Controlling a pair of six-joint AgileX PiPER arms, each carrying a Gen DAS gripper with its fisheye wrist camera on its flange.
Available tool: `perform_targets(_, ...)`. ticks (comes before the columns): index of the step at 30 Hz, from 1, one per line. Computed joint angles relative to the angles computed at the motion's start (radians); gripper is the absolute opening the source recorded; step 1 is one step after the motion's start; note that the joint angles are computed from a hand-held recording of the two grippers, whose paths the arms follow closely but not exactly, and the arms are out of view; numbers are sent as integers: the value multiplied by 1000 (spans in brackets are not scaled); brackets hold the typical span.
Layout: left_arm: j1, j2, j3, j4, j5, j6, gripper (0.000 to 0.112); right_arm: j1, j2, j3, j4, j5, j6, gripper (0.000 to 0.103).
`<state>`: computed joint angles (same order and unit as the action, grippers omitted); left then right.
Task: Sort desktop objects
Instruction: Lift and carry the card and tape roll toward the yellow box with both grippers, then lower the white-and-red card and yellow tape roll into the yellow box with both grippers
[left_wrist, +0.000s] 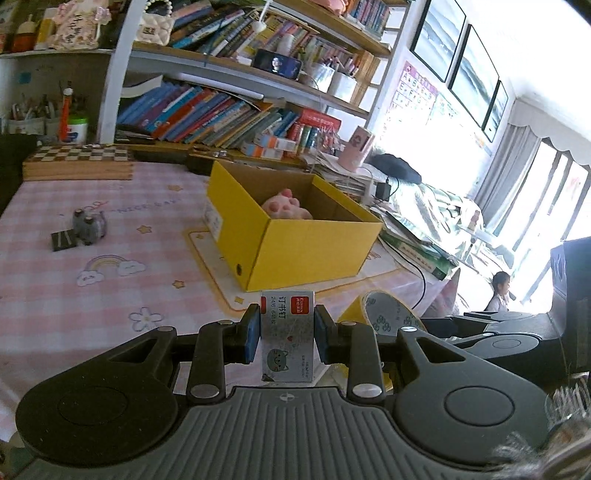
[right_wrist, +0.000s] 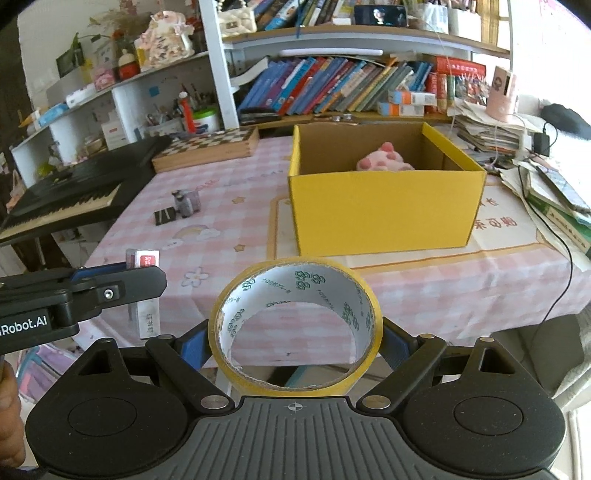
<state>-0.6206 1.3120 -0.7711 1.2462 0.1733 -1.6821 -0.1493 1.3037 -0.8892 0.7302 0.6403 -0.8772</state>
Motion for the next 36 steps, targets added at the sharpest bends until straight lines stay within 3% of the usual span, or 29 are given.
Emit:
perform_targets(13, -70, 202, -212, -54, 57, 39, 28, -159, 158, -161, 69, 120, -151, 92)
perform_targets(28, -132, 434, -500, -243, 171, 184, 28, -269, 398, -432, 72, 276, -244, 92)
perform_targets(36, -159, 558, -677, -277, 237, 226, 28, -320, 522, -596, 91, 345, -280, 92)
